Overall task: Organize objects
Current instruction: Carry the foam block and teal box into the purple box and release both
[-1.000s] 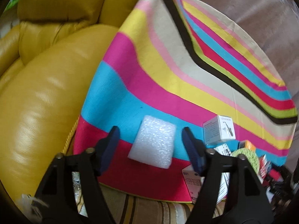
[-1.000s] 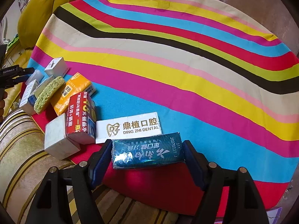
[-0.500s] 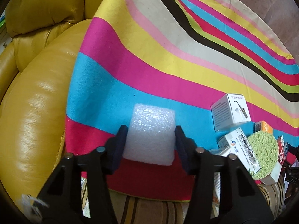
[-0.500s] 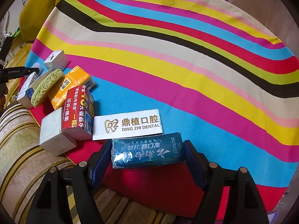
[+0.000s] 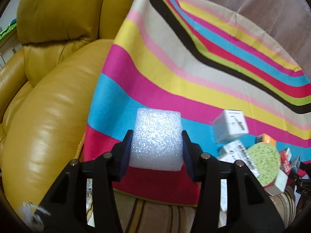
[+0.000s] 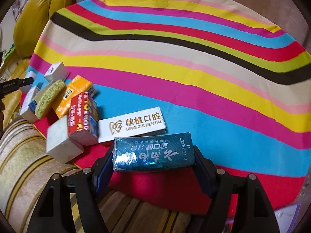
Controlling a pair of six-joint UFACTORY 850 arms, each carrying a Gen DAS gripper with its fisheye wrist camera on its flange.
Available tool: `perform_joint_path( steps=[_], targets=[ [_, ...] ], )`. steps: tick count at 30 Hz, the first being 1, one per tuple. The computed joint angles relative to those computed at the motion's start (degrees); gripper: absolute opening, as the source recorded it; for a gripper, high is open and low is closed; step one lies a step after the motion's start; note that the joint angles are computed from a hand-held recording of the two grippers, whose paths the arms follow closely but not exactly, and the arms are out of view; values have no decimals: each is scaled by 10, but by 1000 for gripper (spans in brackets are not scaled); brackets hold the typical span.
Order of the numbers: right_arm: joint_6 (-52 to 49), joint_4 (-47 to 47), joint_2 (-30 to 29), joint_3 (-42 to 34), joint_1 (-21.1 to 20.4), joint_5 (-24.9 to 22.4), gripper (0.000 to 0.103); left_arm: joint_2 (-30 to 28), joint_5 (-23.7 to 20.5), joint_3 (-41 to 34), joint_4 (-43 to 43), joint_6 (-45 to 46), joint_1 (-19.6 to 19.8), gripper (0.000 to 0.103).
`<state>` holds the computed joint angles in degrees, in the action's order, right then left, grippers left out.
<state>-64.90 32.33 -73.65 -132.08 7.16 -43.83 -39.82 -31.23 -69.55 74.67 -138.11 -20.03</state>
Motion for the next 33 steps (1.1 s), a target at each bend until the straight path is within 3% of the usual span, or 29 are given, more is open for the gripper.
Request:
perform_joint_path(
  steps=[9,19,33],
  targets=[
    [-32,55,101,170,-2,83,74,16,-3,3,47,-44,-36,51],
    [-69,109,157,266,-11,143,74,3,47,-37,79,-40,-73,51],
    [-115,181,223,365,-37,187,74,-51,126,-140,3,108,-114,51]
  ],
)
